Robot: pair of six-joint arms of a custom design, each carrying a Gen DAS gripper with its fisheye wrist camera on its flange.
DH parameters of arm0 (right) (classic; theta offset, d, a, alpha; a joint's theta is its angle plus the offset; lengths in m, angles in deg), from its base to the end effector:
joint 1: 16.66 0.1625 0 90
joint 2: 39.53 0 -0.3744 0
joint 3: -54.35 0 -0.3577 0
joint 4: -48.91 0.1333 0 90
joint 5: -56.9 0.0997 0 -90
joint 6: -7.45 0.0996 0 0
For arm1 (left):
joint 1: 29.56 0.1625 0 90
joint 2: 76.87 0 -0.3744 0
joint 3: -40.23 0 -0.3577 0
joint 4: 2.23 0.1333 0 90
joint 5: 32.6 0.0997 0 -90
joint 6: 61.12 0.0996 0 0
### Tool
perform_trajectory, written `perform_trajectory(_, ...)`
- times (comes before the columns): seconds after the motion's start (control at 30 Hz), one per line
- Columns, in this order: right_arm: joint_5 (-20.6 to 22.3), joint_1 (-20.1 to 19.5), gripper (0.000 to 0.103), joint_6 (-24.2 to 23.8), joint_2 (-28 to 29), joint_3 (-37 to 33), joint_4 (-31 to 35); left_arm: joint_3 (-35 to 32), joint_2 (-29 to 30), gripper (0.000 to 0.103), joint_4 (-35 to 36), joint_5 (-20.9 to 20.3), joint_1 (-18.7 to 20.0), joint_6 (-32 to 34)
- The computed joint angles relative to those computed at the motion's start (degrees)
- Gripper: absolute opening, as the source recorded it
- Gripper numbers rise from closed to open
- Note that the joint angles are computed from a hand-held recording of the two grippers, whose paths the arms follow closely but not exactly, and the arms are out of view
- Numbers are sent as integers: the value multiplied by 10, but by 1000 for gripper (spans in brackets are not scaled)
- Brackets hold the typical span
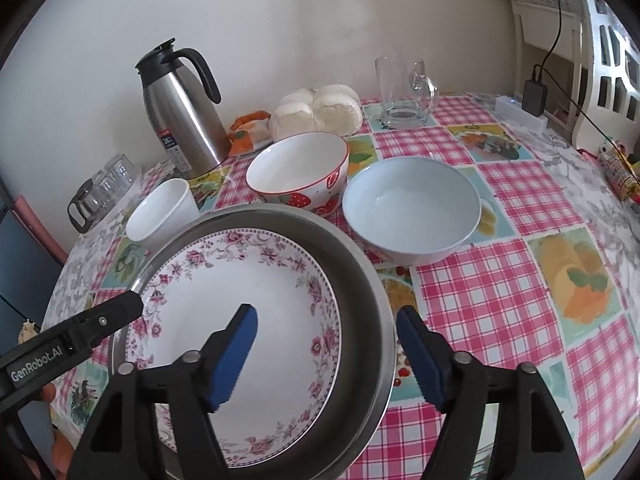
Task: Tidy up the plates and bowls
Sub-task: 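Move both grippers up and over to the red-rimmed white bowl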
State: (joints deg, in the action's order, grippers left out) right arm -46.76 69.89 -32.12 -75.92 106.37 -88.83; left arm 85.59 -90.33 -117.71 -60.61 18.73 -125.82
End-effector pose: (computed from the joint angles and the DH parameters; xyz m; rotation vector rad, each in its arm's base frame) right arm 0.0625 -0.7869 0.2593 0.7367 -2.5547 0.5948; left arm -0.3416 -0.7158 0.0030 -0.3692 2.1912 -0.9937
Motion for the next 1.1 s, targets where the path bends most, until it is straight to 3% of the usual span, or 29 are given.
perform_trajectory(0.3, -3, -1, 97, -11, 1, 3, -21, -34, 13, 90, 90, 22, 0, -45)
perform_trajectory(0.53, -7, -2, 103, -16, 3, -2, -21, -44, 12, 98, 142, 27, 2, -88)
perform_trajectory(0.77, -10, -4, 103, -15, 7, -14, -15, -56, 15, 99, 194, 37, 1, -129)
perform_trajectory(0.93, -9, -4, 103, -18, 7, -16, -17, -104, 35, 99, 289, 54, -1, -175)
perform_trajectory(1.1, -9, -3, 103, -14, 6, -17, -23, -88, 32, 99, 237, 58, -3, -138)
